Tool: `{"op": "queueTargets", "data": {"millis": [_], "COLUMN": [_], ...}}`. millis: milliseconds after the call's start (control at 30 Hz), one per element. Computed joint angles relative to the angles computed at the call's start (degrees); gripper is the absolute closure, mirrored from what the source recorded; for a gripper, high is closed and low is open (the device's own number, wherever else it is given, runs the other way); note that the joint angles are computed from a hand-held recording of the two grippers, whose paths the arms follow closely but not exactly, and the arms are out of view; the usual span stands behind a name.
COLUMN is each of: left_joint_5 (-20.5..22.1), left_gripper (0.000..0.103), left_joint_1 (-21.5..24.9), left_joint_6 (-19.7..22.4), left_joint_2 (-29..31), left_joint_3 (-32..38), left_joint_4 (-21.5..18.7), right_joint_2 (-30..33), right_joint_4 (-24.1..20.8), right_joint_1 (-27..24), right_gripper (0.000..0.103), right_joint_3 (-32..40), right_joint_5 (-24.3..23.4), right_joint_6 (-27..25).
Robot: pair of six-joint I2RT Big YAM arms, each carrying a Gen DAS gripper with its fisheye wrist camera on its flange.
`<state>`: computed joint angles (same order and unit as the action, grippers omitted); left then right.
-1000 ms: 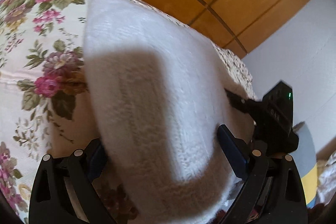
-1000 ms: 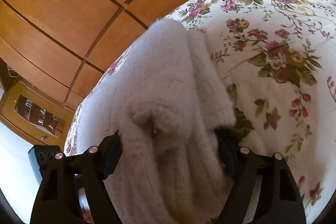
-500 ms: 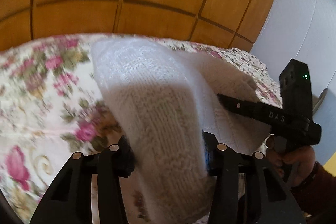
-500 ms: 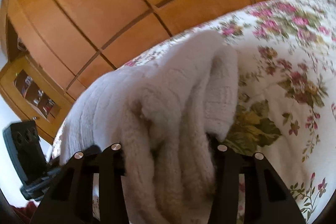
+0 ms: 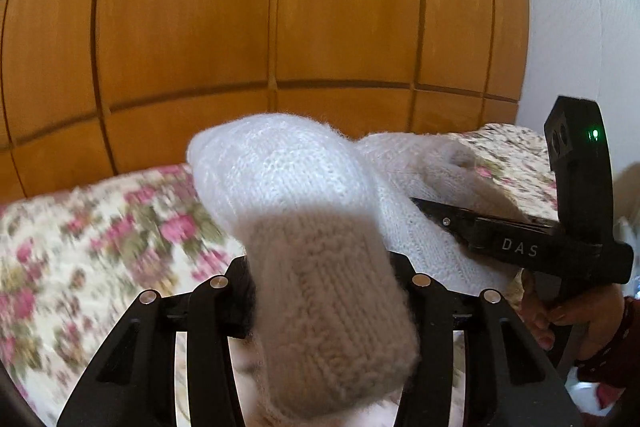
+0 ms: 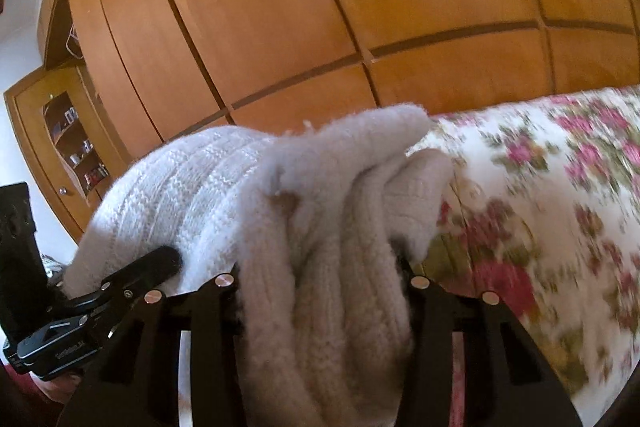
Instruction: Fold small clothes
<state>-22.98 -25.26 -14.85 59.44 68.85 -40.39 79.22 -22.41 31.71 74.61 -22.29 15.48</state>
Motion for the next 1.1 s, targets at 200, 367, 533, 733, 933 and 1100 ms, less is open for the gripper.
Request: {"op": "queueTargets", "data": {"millis": [200,367,533,733,933,1100], "left_joint_5": [-1.90,-2.47,4.45,9.54,4.92,-0.17], "left_gripper": [0.057,0.057,0.046,0.029,0.010,0.010], "left_joint_1": [3.97,6.67,11.04,12.77,11.07,10.86], "left_joint_6": [6.52,9.08,-0.57,-4.09,-5.36,-11.74], "left_joint_2": [4.49,10.77,18.01,15.86,10.01,8.16], "left_joint_3": [1.65,3.55,7.17,5.09,-0.62,-1.00], "left_joint_4": [6.61,9.26,-0.27,0.82,8.76,6.11], "right_joint_2": [6.83,13.95,22.37,22.93,20.44,14.66], "right_joint_4": [3.81,4.48,-9.84,-9.13,-7.03,-1.21], "right_joint_1": [0.73,0.31,-1.70,-2.45,-1.59,-0.84], "right_gripper": [0.060,0.060,0.050,0.042,0.029,0.021], "right_joint_3": [6.47,12.37,22.13,21.73,18.87,11.70], "right_joint_5": [2.71,6.53,9.74,8.44,11.96,15.34], "right_joint_6": [-2.62,-5.75,1.94,2.89,2.72,2.97]}}
